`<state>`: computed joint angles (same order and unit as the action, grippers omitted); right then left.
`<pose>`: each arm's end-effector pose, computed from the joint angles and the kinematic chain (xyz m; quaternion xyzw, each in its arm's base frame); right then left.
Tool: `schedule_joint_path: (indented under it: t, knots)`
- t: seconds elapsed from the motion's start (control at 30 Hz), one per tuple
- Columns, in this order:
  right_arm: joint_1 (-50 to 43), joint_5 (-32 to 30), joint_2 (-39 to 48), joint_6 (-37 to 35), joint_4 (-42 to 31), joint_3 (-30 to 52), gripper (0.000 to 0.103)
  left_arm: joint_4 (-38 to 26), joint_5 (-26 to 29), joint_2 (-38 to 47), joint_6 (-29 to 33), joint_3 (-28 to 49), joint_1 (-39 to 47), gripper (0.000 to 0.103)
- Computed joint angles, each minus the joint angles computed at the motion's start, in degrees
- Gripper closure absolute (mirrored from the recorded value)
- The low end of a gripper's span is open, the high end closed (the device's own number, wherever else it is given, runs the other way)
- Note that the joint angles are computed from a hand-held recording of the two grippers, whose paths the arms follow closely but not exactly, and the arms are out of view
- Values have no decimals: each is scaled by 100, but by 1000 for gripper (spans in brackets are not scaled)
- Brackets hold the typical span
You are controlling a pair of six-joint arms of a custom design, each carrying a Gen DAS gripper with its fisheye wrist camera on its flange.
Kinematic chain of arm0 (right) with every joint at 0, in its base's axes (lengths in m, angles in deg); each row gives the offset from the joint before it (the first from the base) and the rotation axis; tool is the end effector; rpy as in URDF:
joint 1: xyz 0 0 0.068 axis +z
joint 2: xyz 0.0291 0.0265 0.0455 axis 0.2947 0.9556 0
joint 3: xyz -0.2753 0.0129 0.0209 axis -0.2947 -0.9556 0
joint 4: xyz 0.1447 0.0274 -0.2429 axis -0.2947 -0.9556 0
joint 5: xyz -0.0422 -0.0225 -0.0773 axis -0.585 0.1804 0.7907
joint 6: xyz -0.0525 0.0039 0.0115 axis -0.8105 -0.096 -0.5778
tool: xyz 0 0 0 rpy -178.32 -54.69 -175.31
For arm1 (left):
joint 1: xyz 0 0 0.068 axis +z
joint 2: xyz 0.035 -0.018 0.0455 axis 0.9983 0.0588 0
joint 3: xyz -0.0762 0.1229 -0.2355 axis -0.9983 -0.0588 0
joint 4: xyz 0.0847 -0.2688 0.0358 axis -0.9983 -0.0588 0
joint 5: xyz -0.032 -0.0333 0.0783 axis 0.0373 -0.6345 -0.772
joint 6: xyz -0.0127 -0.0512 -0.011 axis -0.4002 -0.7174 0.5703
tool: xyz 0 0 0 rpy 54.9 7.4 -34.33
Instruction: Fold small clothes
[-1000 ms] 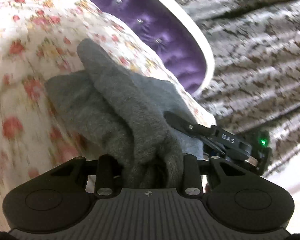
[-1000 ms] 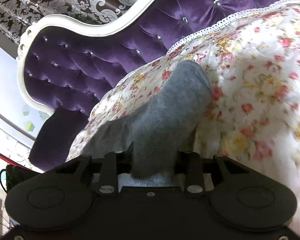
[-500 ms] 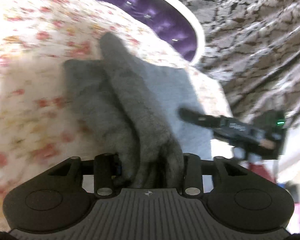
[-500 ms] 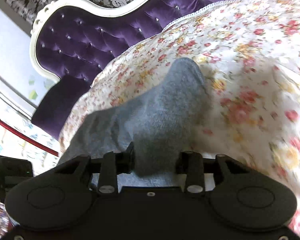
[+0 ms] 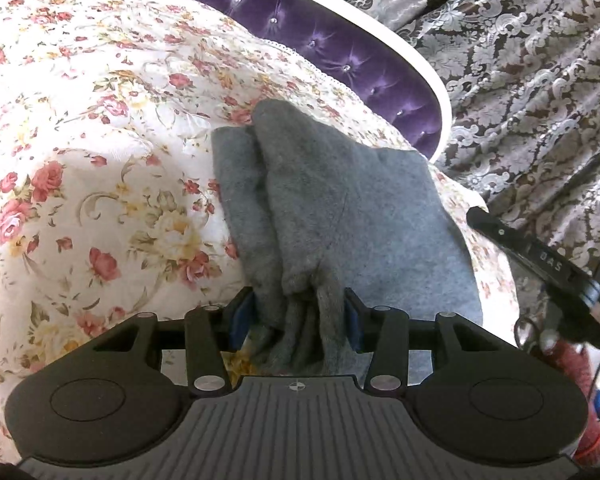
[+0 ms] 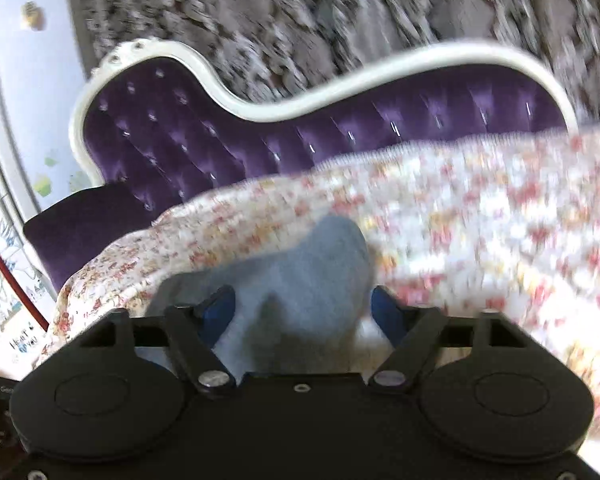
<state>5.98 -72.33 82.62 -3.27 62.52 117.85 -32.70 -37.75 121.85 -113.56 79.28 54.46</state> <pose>0.3203 -0.0343 0.1907 -0.2104 0.8164 0.3173 0.4342 0.1737 -0.1010 0.1236 -0.2019 0.8636 -0.2393 0.3952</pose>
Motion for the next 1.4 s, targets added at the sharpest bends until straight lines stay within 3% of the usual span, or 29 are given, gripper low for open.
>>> schedule_joint_path:
  t: [0.03,0.07,0.13,0.27,0.4,0.47,0.57,0.6,0.63,0.67,0.97,1.1,1.4]
  knots:
    - [20,-5,-93,-158,-45,-26,91,21,-59,19,-1,-7,-38,58]
    - [87,39,-172,-289,-35,-54,94,49,-116,51,-15,-4,-74,58]
    - [280,166,-146,-521,-209,35,91,26,-213,5,-23,-49,-142,58]
    - [964,1323,659,-223,-533,679,91,-229,-481,76,96,86,-322,57]
    - [1047,1279,1432,308,-568,1178,97,-832,-984,-13,183,357,-628,47]
    - [989,1168,1415,349,-741,1268,94,-1369,-1505,-262,245,520,-961,46]
    - [753,926,908,216,-679,909,77,-2007,-2628,-515,384,820,-1634,39]
    - [671,835,675,156,-645,743,65,-2097,-2908,-497,454,939,-1773,34]
    - [571,736,408,43,-642,564,54,-2103,-3057,-445,540,1029,-1822,31]
    - [523,693,194,-37,-604,407,52,-2044,-3162,-337,669,1128,-1832,28]
    - [596,1112,-1322,-782,-408,-953,49,-1224,-2868,1335,1246,1915,-1093,26]
    - [760,1382,-1572,-1173,-439,-1285,43,-1418,-2531,1975,1145,2234,-563,26]
    - [973,1456,-2293,-2091,-791,-1780,30,-1779,-2358,1746,688,1792,-70,24]
